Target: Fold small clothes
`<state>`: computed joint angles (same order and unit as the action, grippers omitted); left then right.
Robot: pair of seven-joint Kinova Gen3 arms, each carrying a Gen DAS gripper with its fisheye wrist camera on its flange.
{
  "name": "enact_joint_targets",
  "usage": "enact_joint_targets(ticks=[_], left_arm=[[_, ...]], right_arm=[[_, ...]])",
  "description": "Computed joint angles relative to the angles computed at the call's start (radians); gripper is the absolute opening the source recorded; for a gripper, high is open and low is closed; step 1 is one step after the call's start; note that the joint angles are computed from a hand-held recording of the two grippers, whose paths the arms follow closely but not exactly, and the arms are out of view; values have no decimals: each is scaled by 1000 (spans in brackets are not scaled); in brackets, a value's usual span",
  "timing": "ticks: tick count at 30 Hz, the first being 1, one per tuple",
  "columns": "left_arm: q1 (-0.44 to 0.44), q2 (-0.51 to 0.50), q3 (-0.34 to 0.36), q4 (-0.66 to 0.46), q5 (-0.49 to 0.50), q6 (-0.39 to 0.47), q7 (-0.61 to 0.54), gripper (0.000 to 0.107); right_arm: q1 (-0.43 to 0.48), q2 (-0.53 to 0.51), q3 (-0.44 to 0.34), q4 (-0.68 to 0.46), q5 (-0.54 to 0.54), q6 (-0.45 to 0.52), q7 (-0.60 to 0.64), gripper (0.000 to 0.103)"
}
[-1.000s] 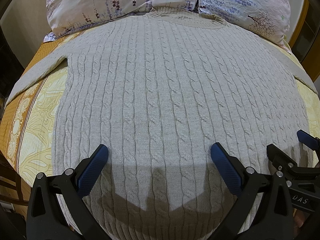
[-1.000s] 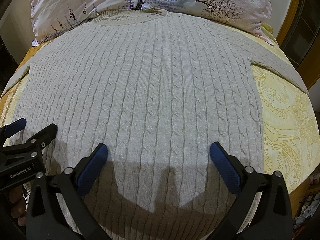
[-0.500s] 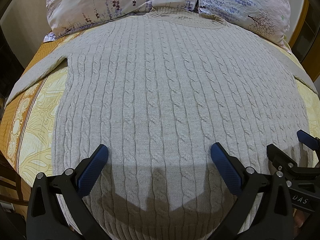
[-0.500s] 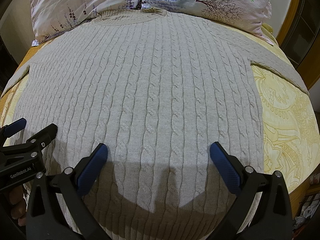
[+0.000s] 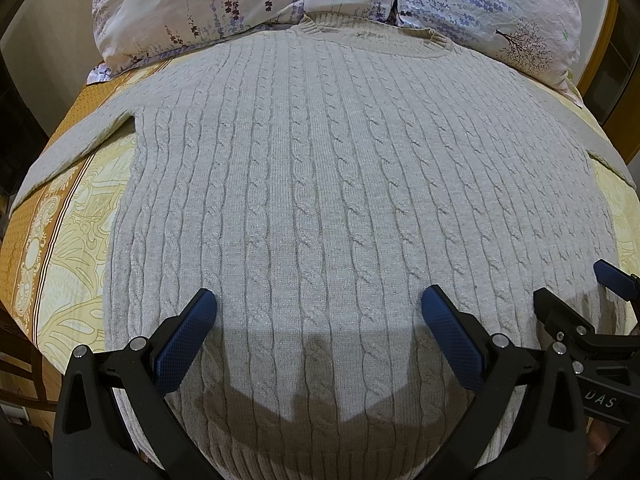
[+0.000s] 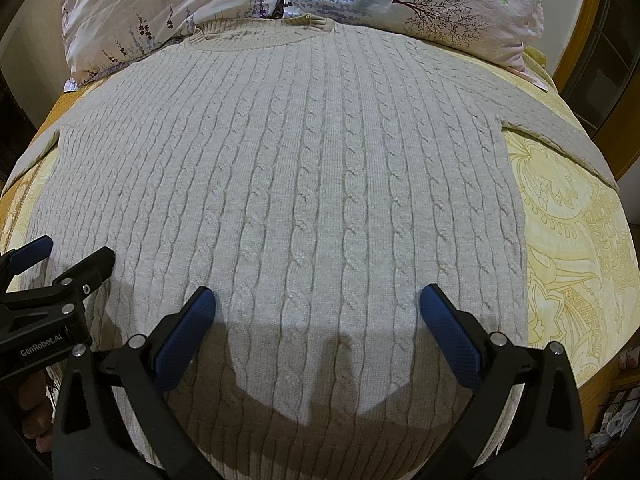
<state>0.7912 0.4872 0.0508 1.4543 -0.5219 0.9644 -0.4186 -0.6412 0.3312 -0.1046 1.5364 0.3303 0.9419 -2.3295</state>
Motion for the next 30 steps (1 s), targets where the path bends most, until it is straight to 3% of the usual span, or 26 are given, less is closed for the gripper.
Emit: enact_joint_targets(ticks=[15, 21, 25, 30], left_arm=[[-26, 6, 13, -20, 34, 10, -53, 102], [-57, 18, 22, -50, 82, 22, -127, 102], [-70, 29, 15, -77, 107, 32, -156, 102], [-98, 65, 10, -150, 138, 62, -210, 102]], right_arm=[[11, 3, -5, -5, -14, -5, 37, 101], [35, -25, -12, 58, -16, -104, 102, 101], [71, -24, -1, 50, -95, -132, 186, 101], [266, -43, -55, 70, -287, -242, 271, 101]])
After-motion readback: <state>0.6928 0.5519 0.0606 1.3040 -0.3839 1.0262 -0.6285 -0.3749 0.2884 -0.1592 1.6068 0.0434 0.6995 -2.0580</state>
